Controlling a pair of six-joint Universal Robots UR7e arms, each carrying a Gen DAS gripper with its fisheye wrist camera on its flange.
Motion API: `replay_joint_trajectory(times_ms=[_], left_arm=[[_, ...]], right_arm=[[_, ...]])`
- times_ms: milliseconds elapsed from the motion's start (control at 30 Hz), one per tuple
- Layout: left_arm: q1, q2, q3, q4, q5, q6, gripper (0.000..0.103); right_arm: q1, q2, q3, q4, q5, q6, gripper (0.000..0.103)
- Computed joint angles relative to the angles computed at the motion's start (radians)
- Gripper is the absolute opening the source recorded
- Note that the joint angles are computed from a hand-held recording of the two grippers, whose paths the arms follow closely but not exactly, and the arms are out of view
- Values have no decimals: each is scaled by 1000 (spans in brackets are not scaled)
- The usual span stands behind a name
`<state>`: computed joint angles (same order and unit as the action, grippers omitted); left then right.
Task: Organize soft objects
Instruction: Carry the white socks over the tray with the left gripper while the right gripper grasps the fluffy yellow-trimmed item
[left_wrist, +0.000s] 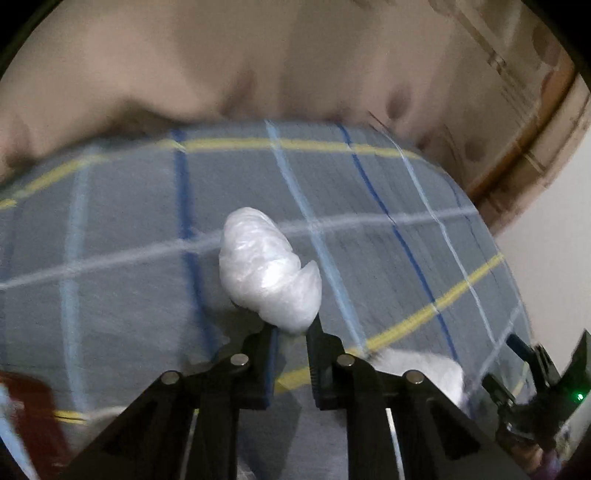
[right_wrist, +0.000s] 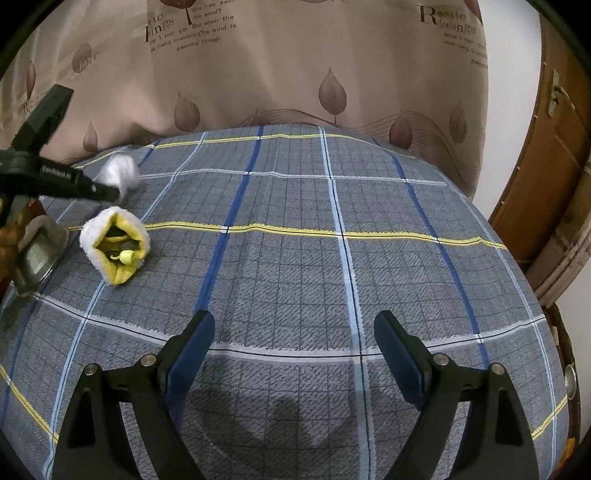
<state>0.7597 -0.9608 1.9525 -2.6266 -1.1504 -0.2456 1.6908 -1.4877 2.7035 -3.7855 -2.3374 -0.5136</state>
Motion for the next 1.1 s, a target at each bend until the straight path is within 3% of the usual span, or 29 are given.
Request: replay_joint_trajectory(times_ms=[233, 400, 700, 1100], left_arm=[[21, -101, 26, 73, 166, -15, 14], [13, -209, 107, 89, 250, -60, 14], [-61, -440, 290, 120, 328, -170, 14], [-230, -805, 501, 408, 377, -474, 14]], right_arm=[[-1, -1, -4, 17, -6, 6, 86], [-2, 0, -9, 27, -12, 8, 86], [11, 28, -18, 22, -48, 3, 91], [32, 76, -35, 10, -102, -9, 94]])
